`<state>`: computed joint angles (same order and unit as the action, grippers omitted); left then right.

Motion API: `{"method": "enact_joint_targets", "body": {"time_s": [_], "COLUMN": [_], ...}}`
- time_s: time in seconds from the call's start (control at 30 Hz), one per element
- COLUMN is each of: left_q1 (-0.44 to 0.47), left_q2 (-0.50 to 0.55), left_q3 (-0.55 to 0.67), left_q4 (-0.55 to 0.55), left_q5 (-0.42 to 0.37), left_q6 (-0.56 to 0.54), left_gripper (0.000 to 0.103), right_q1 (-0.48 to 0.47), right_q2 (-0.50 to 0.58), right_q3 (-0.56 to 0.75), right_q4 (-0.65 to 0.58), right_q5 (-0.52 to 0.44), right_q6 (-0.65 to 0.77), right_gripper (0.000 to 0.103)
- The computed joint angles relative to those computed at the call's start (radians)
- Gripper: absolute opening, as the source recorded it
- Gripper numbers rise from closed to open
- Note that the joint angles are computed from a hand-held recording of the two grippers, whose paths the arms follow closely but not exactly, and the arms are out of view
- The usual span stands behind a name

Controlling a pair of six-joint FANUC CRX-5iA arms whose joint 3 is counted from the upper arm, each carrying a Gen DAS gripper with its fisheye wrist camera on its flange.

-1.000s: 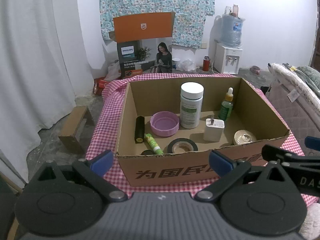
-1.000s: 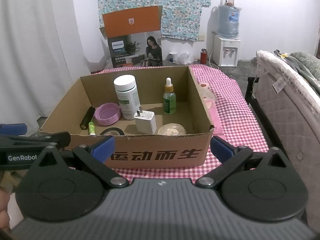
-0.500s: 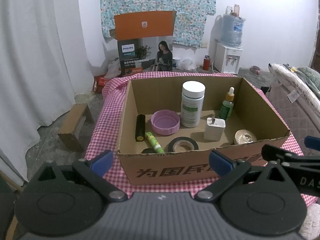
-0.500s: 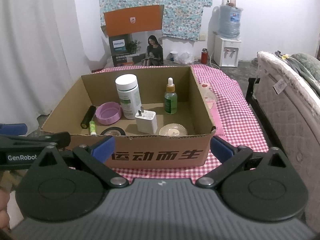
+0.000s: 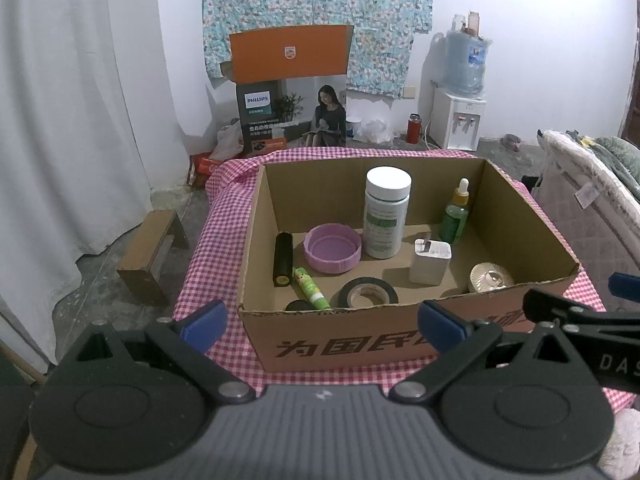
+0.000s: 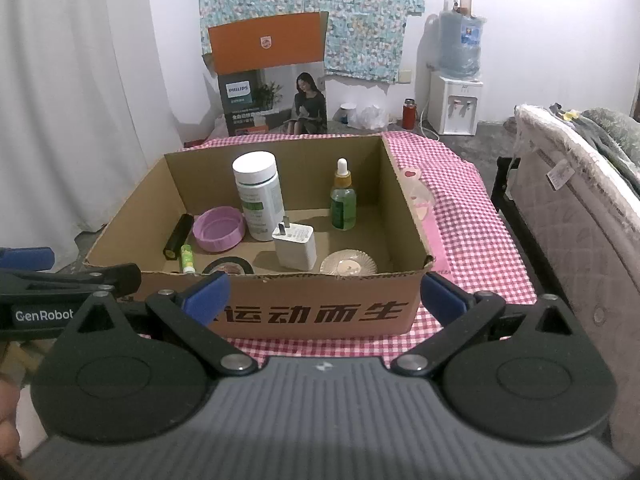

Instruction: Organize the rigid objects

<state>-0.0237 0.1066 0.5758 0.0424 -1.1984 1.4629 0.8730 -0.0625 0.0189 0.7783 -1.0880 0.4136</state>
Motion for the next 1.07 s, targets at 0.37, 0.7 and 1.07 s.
{"method": "enact_joint_targets", "body": {"time_s": [0.37,0.7,1.07], "left_q1": [-0.003,-0.004,-0.004], "left_q2": [-0.002,-0.001,0.001], "left_q3": [0.003,0.006,0.01], "left_q4": [0.002,0.003,0.006], "left_q5": [-0.004,-0.005,-0.009], "left_q6": [0.002,0.006,0.008], "left_gripper": [0.102,0.102,0.102], "right_q1": [0.001,0.001,0.001], "right_q2": [-0.002,-0.003,-0.002], "right_q3": [-0.001,-0.001,-0.001], "right_q4": [0.002,0.002,0.003], "right_q5": [-0.002,-0.003,-0.002], "right_q6": [0.0,0.001,-0.001], "right_gripper": [0.102,0.102,0.102]}}
